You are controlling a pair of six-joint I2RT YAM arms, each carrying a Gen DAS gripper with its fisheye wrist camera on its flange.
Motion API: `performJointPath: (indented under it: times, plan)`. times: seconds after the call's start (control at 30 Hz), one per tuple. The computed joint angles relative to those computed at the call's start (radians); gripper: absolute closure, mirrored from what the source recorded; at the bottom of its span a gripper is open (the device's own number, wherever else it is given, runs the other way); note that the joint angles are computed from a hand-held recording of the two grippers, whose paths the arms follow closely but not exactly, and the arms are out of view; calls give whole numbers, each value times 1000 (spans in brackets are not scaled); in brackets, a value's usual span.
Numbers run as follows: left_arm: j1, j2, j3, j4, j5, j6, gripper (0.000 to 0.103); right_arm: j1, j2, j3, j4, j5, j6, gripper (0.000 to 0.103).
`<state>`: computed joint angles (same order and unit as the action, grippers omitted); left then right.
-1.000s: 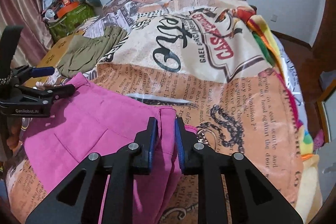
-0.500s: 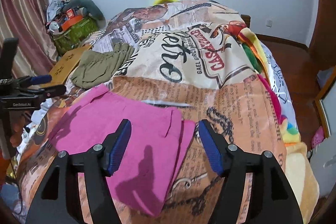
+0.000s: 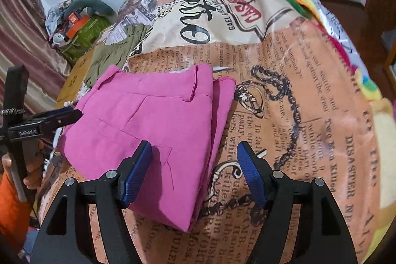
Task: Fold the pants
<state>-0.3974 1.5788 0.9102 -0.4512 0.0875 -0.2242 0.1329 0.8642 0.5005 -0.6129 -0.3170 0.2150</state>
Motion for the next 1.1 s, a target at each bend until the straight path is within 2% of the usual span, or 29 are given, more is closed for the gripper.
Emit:
performJointPath:
  times: [0.23,0.37,0.53,0.57,0.77,0.9,1.1]
  plan:
    - [52,45,-13,63,135,-62,27,-21,73,-9,76,-77,3,38]
    - [47,40,-12,66,149,-81,40,-28,88,-10,95,-105,-1,57]
    - [22,21,-3,50,137,-132,68,0,67,-13,97,-78,13,78]
    - [15,23,1,49,129,-138,69,0,61,-12,96,-72,13,83]
    - [-43,-9,17,13,27,-149,78,15,9,3,79,-41,-2,91]
    - [-64,-64,16,-16,-33,-126,80,56,-12,45,61,-13,-6,93]
    - [-36,-148,25,-45,-69,-98,80,162,13,120,82,66,16,93]
